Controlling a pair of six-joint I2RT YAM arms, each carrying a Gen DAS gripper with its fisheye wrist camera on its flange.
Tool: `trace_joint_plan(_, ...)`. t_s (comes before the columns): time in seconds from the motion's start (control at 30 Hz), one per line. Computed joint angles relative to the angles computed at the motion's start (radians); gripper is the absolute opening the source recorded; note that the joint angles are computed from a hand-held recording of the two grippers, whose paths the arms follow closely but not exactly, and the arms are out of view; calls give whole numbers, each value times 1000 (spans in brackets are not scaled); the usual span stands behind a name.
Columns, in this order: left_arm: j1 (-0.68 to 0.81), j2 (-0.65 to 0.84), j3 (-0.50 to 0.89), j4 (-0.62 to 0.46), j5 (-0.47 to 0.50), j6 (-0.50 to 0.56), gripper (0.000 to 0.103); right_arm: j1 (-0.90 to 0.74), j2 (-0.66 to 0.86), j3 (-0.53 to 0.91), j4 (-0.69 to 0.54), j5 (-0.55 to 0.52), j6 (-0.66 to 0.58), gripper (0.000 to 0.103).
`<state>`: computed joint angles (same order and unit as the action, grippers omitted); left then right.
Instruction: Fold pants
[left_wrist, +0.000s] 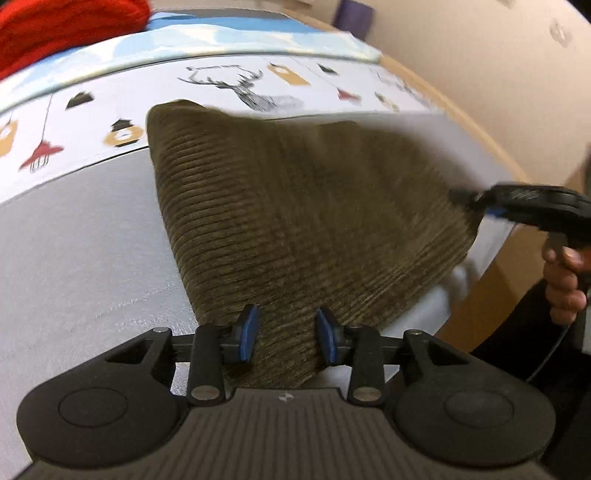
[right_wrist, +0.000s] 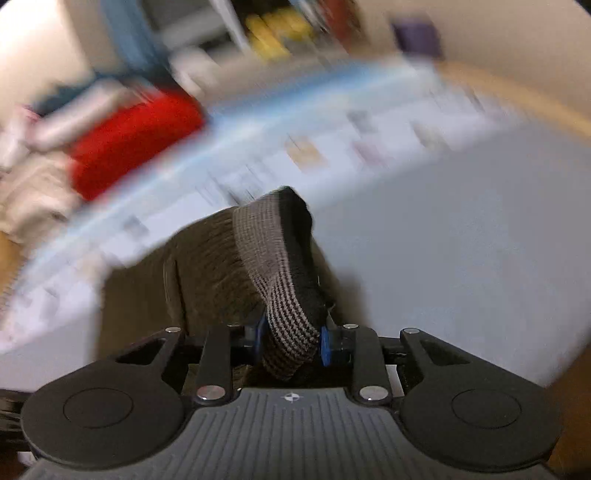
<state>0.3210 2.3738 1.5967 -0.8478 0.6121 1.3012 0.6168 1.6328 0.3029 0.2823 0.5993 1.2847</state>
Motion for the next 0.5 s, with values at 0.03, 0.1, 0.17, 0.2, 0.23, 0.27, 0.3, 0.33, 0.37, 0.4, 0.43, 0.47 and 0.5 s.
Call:
trace_joint_plan(0.03,-4,-15,-30,23,-2,27,40,-37,62,5,19,-76,26,29)
trace_joint_plan(0.1,-10,-42,-82,80,-9,48,41,-62,91,-21,100,-97,19,32)
trace_joint_plan(0.17,-13,-38,-73,74,-24,44,41,-62,50,-19,77,-91,-45,35)
trace_joint_plan(0.2,-14,-32,-58,59,-29,37,41,-52,37,-31,80,-80,-45,38)
trace_joint_plan(0.23,-13,-33,-52,49,-34,35,41,-36,19,-44,78,-57,-27,41)
trace_joint_plan(0.27,-13,-36,-47,39,-38,35,41,-29,-3,-52,68,-32,-18,43)
trace_joint_plan(0.3,-17,-28,-28,26,-40,27,41,7,-39,-53,27,40,-1,43)
trace_joint_plan(0.33,-16,-36,-25,27,-31,8,41,27,-71,-46,-1,92,-19,43)
trace_joint_plan(0.37,-14,-61,-45,59,-3,-16,41,50,-93,-47,-5,139,-52,42)
trace_joint_plan(0.4,-11,-87,-65,91,41,-25,41,55,-86,-43,3,151,-94,42)
trace_joint_plan(0.43,-14,-102,-67,111,88,-29,41,34,-58,-32,-1,112,-121,42)
trace_joint_plan(0.47,-26,-110,-60,137,118,-52,39,-17,2,-5,-16,17,-139,39)
trace_joint_plan(0.5,-47,-113,-53,179,129,-90,37,-65,47,-3,20,-50,-152,39)
